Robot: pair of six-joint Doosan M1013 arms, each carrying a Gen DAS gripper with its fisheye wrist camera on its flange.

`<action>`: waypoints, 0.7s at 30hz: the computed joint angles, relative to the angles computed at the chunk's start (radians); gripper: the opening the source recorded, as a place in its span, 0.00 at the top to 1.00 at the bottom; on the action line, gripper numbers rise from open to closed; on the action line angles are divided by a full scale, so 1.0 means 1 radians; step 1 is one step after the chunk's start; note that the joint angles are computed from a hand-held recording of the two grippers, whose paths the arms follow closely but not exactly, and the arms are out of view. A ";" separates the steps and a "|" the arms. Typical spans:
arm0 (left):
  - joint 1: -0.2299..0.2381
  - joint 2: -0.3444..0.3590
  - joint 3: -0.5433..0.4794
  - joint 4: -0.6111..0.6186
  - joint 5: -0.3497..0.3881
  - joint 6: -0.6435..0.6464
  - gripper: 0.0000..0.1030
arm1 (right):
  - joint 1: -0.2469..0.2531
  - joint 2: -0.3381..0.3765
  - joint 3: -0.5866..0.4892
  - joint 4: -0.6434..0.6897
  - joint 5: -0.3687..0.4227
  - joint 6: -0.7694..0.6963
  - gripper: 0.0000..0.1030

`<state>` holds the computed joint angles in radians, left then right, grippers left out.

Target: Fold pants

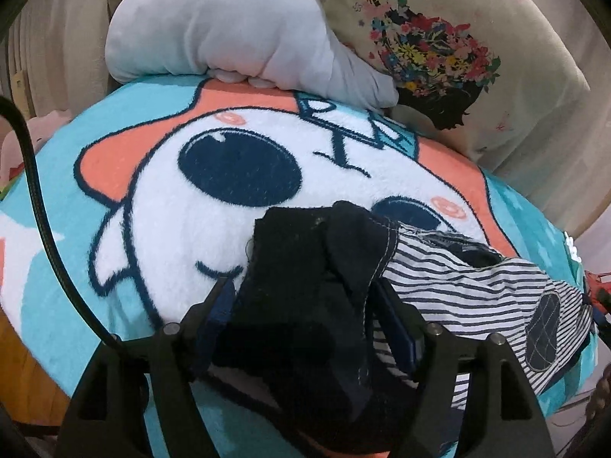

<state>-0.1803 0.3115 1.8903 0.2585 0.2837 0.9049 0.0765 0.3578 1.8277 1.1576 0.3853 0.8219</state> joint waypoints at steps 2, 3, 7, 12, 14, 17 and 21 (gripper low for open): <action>-0.002 0.001 -0.004 0.009 0.012 -0.013 0.29 | -0.008 0.052 -0.057 -0.047 0.078 0.073 0.68; -0.002 0.003 -0.007 0.003 0.016 -0.011 0.29 | -0.017 0.071 -0.077 -0.046 0.126 0.097 0.86; 0.003 0.005 -0.013 -0.039 0.024 0.032 0.29 | -0.029 0.051 -0.031 0.212 0.137 -0.140 0.95; 0.000 0.008 -0.015 -0.007 0.025 0.002 0.28 | -0.050 -0.055 0.086 0.525 0.129 -0.454 0.96; -0.002 0.008 -0.014 0.011 0.023 -0.015 0.27 | -0.063 -0.076 0.113 0.538 0.139 -0.451 0.96; -0.004 0.009 -0.014 0.025 0.021 -0.021 0.26 | -0.062 -0.095 0.143 0.488 0.073 -0.425 0.95; -0.007 0.011 -0.017 0.043 0.028 -0.039 0.25 | -0.069 -0.070 0.116 0.409 0.100 -0.335 0.57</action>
